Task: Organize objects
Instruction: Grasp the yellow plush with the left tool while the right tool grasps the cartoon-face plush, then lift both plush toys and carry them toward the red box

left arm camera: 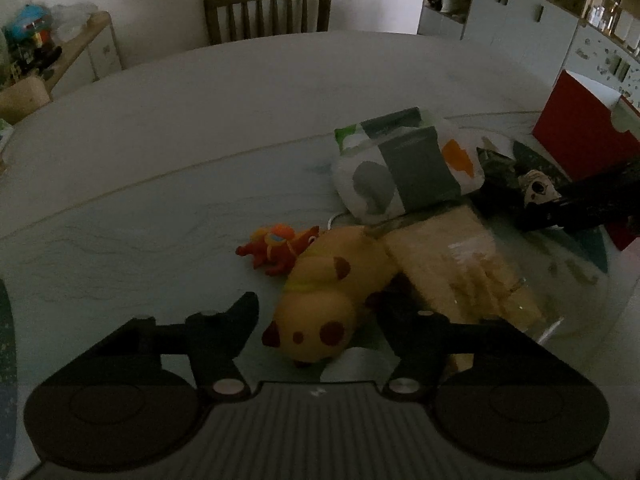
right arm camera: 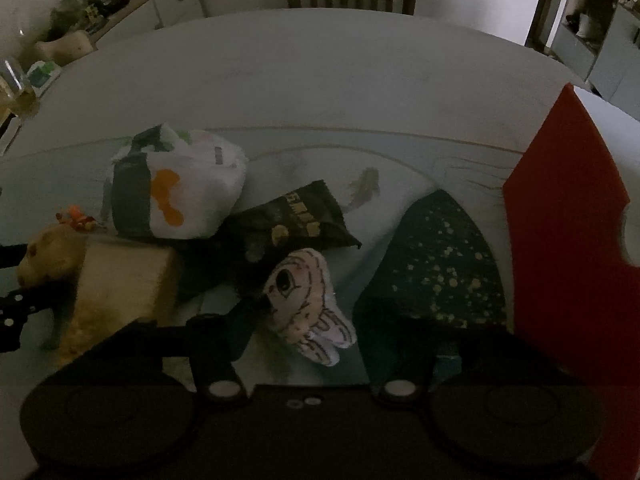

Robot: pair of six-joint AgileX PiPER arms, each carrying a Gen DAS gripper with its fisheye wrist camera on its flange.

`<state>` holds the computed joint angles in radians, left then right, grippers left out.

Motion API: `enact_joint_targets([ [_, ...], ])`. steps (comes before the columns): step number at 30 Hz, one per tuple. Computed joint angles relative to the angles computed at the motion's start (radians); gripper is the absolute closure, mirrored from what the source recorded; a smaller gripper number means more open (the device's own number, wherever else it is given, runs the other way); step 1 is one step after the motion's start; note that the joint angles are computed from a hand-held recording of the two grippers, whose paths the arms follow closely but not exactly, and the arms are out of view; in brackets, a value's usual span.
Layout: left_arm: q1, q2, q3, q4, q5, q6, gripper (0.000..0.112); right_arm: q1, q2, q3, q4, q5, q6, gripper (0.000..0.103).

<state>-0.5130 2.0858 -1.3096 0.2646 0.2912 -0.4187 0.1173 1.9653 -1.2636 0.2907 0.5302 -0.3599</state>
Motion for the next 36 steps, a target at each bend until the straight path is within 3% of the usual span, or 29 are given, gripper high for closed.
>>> enact_joint_targets([
  [2,-0.006,0.001,-0.006,0.011,0.008,-0.011,0.062,0.000,-0.010,0.009,0.010,-0.002,-0.008,0.053],
  [11,-0.014,-0.016,-0.031,0.063,0.075,-0.112,0.065,-0.027,-0.081,0.075,0.061,-0.011,-0.024,0.075],
  [21,-0.064,-0.110,0.008,0.177,0.161,-0.287,0.065,-0.097,-0.240,0.201,0.180,-0.003,-0.135,0.077],
  [25,-0.097,-0.158,0.028,0.236,0.187,-0.381,0.065,-0.125,-0.312,0.242,0.213,0.031,-0.175,0.077],
  [36,-0.197,-0.233,-0.018,0.197,0.247,-0.449,0.065,-0.238,-0.486,0.289,0.268,0.162,-0.277,0.077],
])
